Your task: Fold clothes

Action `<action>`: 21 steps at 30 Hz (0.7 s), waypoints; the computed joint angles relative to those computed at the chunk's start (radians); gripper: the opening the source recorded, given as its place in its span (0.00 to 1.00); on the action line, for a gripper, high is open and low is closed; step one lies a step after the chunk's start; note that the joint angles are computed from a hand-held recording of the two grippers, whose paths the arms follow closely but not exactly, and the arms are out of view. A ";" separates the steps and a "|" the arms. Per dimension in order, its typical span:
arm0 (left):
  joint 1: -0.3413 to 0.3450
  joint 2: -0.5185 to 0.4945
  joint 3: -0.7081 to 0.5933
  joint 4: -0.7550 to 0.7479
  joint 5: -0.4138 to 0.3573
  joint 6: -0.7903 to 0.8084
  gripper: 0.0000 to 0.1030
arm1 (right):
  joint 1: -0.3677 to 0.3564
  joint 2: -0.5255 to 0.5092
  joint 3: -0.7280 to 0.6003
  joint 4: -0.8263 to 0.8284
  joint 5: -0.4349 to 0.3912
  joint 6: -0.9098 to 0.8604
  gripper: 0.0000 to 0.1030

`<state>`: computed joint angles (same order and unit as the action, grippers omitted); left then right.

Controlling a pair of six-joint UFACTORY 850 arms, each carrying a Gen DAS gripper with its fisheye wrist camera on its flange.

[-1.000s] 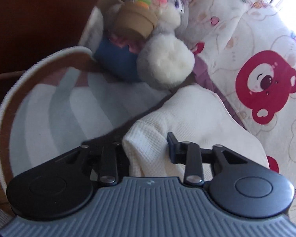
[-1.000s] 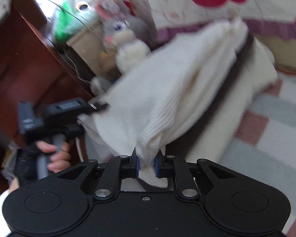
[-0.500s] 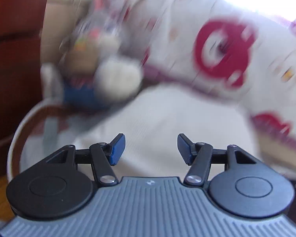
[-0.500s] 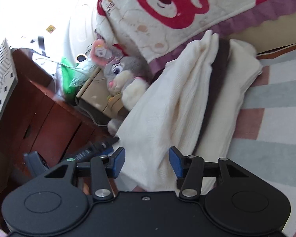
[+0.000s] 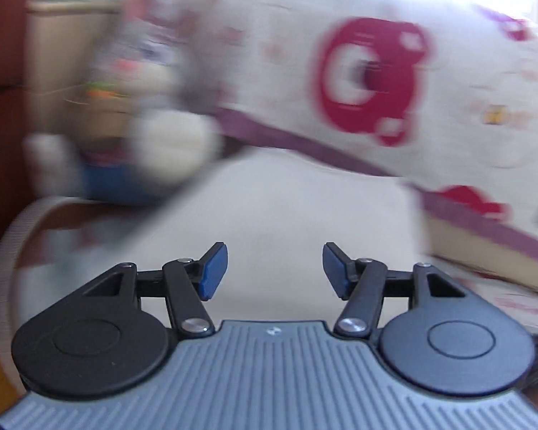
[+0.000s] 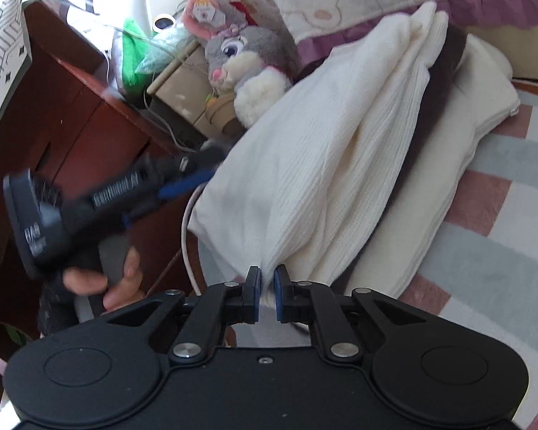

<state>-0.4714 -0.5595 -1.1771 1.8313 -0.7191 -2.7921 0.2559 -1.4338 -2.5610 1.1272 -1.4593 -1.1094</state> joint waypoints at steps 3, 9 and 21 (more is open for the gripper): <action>0.027 -0.050 -0.069 -0.031 0.108 0.021 0.60 | -0.014 0.015 0.036 -0.006 -0.008 0.001 0.16; -0.017 -0.090 -0.119 -0.209 0.025 0.198 0.66 | -0.041 0.059 0.099 -0.059 0.024 -0.051 0.18; -0.115 -0.214 -0.344 -0.620 -0.107 0.548 0.74 | -0.087 0.258 0.426 0.059 0.312 -0.315 0.32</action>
<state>-0.5865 -0.7732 -1.5214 1.2114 -0.8263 -2.2438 0.1693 -1.1760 -2.1354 1.1867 -1.1469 -1.4245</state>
